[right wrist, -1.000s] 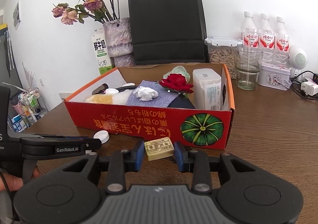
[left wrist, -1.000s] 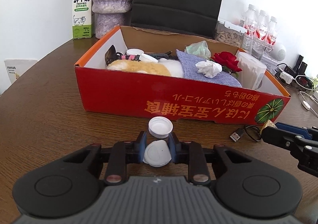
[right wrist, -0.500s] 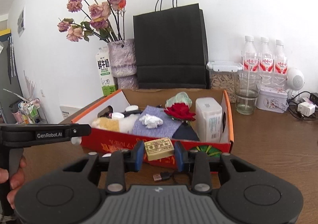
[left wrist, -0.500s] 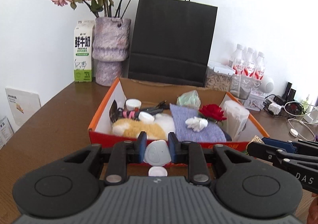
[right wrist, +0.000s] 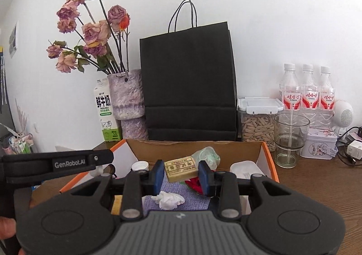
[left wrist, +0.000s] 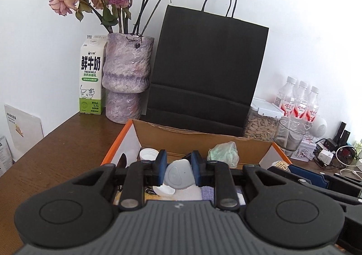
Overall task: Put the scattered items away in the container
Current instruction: 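Carry the block and cap into the box and release both, then withdraw both grippers from the box toward the remaining items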
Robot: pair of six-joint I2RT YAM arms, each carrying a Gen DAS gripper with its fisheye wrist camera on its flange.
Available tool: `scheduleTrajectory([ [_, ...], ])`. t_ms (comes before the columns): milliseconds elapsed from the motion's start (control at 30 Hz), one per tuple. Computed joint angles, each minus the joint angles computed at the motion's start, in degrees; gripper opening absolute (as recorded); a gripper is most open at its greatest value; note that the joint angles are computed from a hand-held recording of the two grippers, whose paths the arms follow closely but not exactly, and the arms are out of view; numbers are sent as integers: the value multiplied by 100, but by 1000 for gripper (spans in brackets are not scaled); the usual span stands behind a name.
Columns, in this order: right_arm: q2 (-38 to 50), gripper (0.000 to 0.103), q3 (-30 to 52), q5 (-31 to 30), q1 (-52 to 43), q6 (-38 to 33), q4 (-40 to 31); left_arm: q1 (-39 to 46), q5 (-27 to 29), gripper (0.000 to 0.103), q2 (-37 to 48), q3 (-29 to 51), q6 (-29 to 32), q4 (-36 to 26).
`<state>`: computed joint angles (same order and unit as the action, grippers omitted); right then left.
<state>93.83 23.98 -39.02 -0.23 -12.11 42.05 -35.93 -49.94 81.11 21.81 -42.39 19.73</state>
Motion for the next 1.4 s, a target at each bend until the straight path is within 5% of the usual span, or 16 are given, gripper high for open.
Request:
scheduleTrajectory([
  [300, 734, 32, 370, 582, 245, -264, 169, 584, 398, 31, 1075, 105, 907, 1126],
  [333, 744, 37, 366, 589, 230, -239, 180, 560, 328, 51, 1094, 108, 895, 1116],
  [367, 731, 54, 342, 602, 213, -221, 203, 519, 223, 79, 1088, 95, 853, 1103],
  [400, 707, 65, 280, 598, 185, -199, 297, 436, 23, 91, 1076, 39, 822, 1201],
  [433, 696, 87, 209, 593, 163, -171, 433, 356, -174, 103, 1048, -46, 852, 1376],
  [467, 651, 102, 125, 582, 123, -150, 561, 266, -354, 103, 1001, -151, 907, 1577],
  [500, 619, 103, 57, 589, 102, -144, 662, 207, -451, 103, 927, -224, 953, 1671],
  [1133, 111, 103, -313, 132, -498, -639, 281, -328, -912, 103, 424, -547, 442, 1097],
  [1400, -189, 103, -682, -545, -1345, -1456, -198, -992, -1078, 103, 233, -783, -490, -14],
])
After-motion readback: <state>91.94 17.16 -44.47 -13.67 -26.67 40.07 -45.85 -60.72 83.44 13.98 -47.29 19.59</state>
